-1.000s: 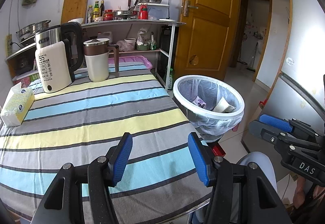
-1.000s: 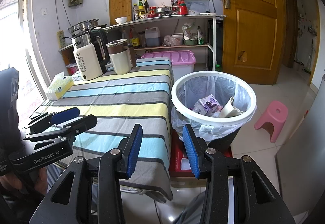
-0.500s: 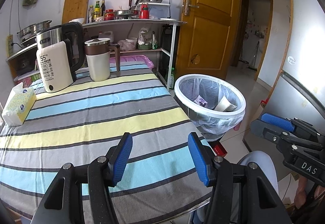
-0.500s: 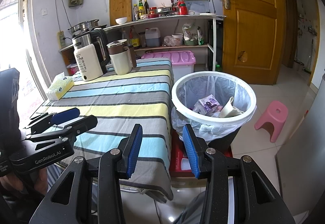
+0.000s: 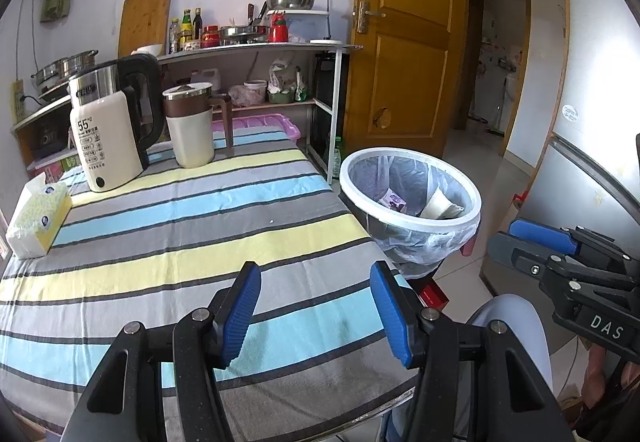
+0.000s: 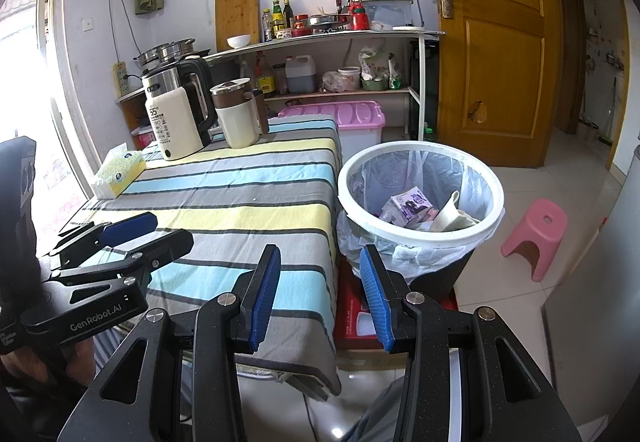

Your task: Collect trash

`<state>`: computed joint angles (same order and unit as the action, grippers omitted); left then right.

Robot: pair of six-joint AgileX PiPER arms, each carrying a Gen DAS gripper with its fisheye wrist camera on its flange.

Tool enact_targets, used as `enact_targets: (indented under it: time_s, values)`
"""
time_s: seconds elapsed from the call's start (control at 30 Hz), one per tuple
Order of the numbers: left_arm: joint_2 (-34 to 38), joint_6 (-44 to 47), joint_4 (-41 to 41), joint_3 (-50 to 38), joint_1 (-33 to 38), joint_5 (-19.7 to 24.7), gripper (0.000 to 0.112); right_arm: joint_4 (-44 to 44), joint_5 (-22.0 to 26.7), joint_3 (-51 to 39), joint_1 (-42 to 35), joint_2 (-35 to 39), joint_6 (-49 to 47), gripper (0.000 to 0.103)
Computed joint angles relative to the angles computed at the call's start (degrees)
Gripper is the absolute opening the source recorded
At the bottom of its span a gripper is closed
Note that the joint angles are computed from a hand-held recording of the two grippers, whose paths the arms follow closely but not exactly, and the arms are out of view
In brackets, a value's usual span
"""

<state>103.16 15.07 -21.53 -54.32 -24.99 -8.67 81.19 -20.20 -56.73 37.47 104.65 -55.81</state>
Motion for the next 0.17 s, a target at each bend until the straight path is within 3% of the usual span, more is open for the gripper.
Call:
enact_targets:
  time_s: [0.17]
  values:
    - [0.1,1.5,-1.7,-0.1,-0.1,-0.2,0.057,0.2,-0.1,0.0,0.1,-0.1,-0.2,0.043]
